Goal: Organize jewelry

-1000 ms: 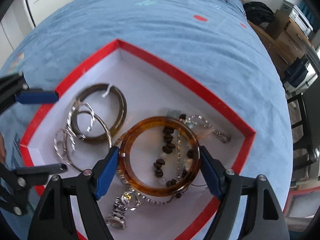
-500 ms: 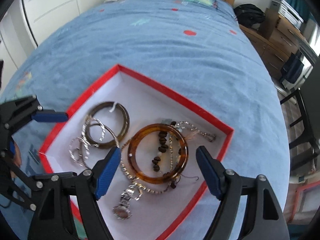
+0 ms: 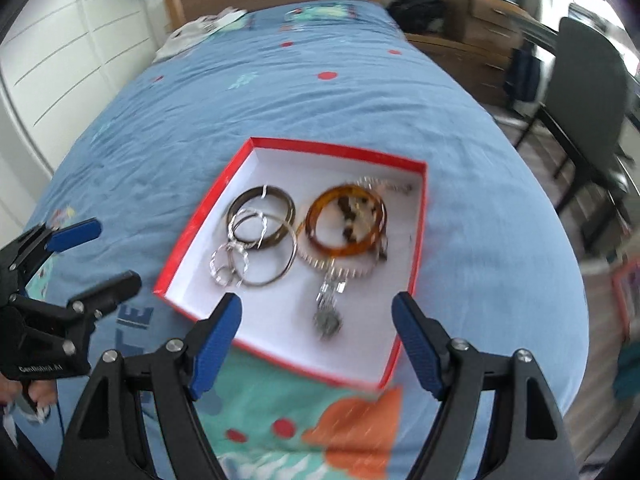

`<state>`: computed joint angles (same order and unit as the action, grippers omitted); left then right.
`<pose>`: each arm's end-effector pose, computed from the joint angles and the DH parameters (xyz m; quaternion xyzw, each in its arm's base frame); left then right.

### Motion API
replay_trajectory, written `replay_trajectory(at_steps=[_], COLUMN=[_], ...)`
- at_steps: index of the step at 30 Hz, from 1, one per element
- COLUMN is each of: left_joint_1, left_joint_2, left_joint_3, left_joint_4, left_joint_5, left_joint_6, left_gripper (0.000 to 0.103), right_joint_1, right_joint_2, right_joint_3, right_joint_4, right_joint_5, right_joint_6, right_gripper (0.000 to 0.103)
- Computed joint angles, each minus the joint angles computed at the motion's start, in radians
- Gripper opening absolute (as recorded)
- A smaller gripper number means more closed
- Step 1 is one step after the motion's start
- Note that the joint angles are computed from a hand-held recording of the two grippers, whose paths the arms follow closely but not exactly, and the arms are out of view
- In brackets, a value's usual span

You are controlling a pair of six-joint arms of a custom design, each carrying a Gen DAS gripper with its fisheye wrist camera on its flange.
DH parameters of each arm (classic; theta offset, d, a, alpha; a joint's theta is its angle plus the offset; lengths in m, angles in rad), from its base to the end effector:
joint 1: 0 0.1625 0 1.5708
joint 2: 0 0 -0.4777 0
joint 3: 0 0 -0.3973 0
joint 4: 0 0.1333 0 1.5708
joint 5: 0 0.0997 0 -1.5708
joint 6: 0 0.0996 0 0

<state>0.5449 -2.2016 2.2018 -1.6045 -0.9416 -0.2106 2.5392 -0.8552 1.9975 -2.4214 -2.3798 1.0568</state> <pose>-0.0869 -0.2771 0.4710 0.3722 0.8749 -0.1923 0.2429 0.4913 -0.2636 0.0671 0.0170 -0.9112 0.2595 0.3196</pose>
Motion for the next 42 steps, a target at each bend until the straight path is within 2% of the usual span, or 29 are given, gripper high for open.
replay_trajectory(at_steps=[9, 16, 22, 28, 33, 42], left_joint_1=[-0.136, -0.338, -0.467, -0.497, -0.481, -0.394], left_joint_2=[-0.125, -0.193, -0.218, -0.223, -0.221, -0.226], left_joint_3=[-0.061, -0.112, -0.161, -0.181, -0.187, -0.168], left_joint_4=[0.27, 0.606, 0.801, 0.867, 0.853, 0.768], left_joint_5=[0.086, 0.153, 0.147, 0.159, 0.158, 0.161], left_joint_6=[-0.229, -0.531, -0.743, -0.826, -0.819, -0.738], left_gripper=[0.091, 0.091, 0.093, 0.099, 0.1, 0.101], right_joint_1=[0.096, 0.154, 0.178, 0.182, 0.182, 0.183], right_joint_2=[0.06, 0.109, 0.124, 0.124, 0.121, 0.114], right_joint_3=[-0.045, -0.126, -0.154, -0.154, -0.153, -0.146], right_joint_4=[0.064, 0.211, 0.279, 0.287, 0.291, 0.282], right_joint_5=[-0.027, -0.068, -0.098, -0.094, -0.095, -0.088], right_joint_6=[0.173, 0.303, 0.359, 0.362, 0.362, 0.375], right_gripper=[0.077, 0.077, 0.077, 0.077, 0.077, 0.077])
